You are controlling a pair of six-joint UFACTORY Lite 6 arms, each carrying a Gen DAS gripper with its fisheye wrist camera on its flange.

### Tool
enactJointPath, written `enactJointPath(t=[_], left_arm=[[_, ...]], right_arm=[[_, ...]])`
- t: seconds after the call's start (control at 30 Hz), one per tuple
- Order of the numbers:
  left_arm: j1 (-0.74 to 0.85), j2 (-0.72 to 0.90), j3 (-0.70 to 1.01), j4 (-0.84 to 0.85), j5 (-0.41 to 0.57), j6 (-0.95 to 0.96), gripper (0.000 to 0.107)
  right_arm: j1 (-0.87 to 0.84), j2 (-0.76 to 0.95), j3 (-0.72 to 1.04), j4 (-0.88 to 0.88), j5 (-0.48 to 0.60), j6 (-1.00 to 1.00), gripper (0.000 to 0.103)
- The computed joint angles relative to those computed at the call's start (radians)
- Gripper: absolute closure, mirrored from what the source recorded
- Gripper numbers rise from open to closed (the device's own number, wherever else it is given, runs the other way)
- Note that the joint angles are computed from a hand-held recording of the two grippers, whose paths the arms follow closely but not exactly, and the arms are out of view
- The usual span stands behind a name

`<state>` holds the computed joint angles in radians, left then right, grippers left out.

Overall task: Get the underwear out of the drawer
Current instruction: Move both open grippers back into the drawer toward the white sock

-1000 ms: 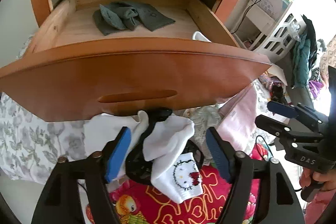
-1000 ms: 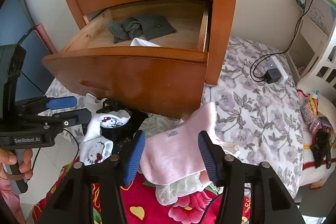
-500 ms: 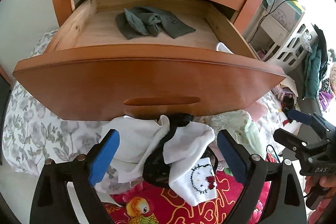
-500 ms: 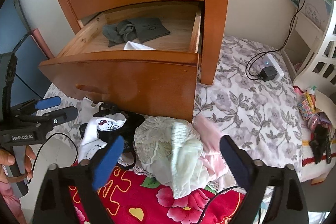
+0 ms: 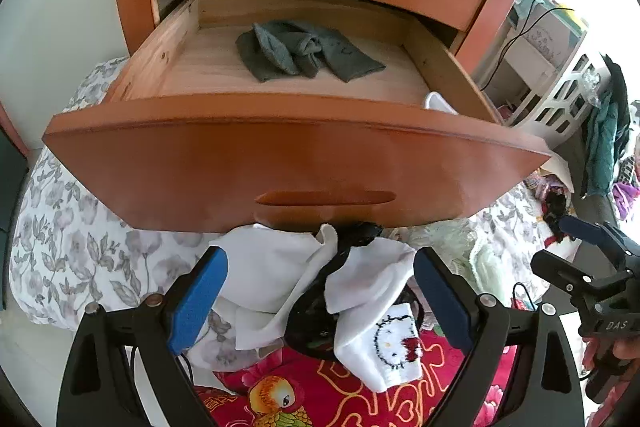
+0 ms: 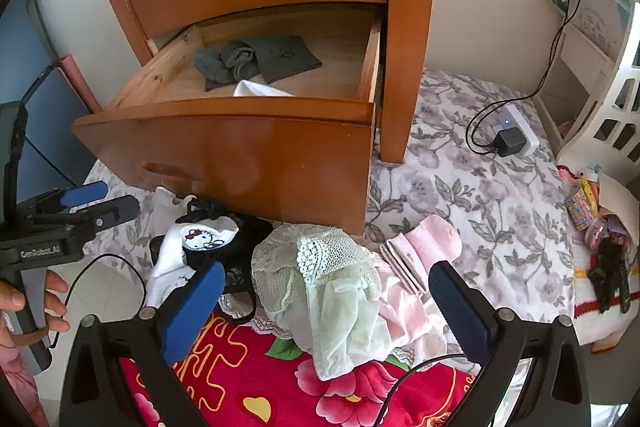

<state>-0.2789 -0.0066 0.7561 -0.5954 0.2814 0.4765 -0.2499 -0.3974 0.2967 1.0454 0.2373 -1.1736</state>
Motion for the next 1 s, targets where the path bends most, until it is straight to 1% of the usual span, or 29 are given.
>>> enactJointPath(t=[0.13,0.23,0.33,0.43,0.6,0.67,0.77,0.87,1.0], left_arm=[[0.026,-0.057,0.017,-0.052,0.05,0.073,0.013],[0.055,-0.083,0.063,-0.063,0.093,0.09,0.013],[0.09,-0.069,0.145,-0.056,0.133,0.094,0.013],[0.117,-0.034,0.221,-0.056,0.155,0.103,0.013],[0.134,0.054,0.301,-0.03,0.165,0.093,0.013],[0.143,0.086,0.32,-0.047,0.171,0.113,0.013],[0.148,0.138,0.362,-0.034,0.17,0.104,0.013],[0.155,0.177,0.403,-0.023,0.175,0.096,0.013],[0.169,0.263,0.498,-0.023,0.206,0.089,0.013]], right_arm=[[-0.014,-0.067,0.015,-0.14,0.044,0.138,0.0],[-0.025,-0.132,0.045,-0.231,0.093,0.239,0.0],[-0.024,-0.173,0.104,-0.307,0.132,0.327,0.0],[-0.004,-0.167,0.159,-0.347,0.141,0.376,0.0],[0.059,-0.073,0.235,-0.389,0.104,0.441,0.0],[0.079,-0.019,0.258,-0.352,0.078,0.422,0.0],[0.082,0.055,0.297,-0.282,0.071,0.366,0.0],[0.103,0.126,0.347,-0.297,0.053,0.386,0.0],[0.107,0.219,0.429,-0.278,0.058,0.371,0.0]])
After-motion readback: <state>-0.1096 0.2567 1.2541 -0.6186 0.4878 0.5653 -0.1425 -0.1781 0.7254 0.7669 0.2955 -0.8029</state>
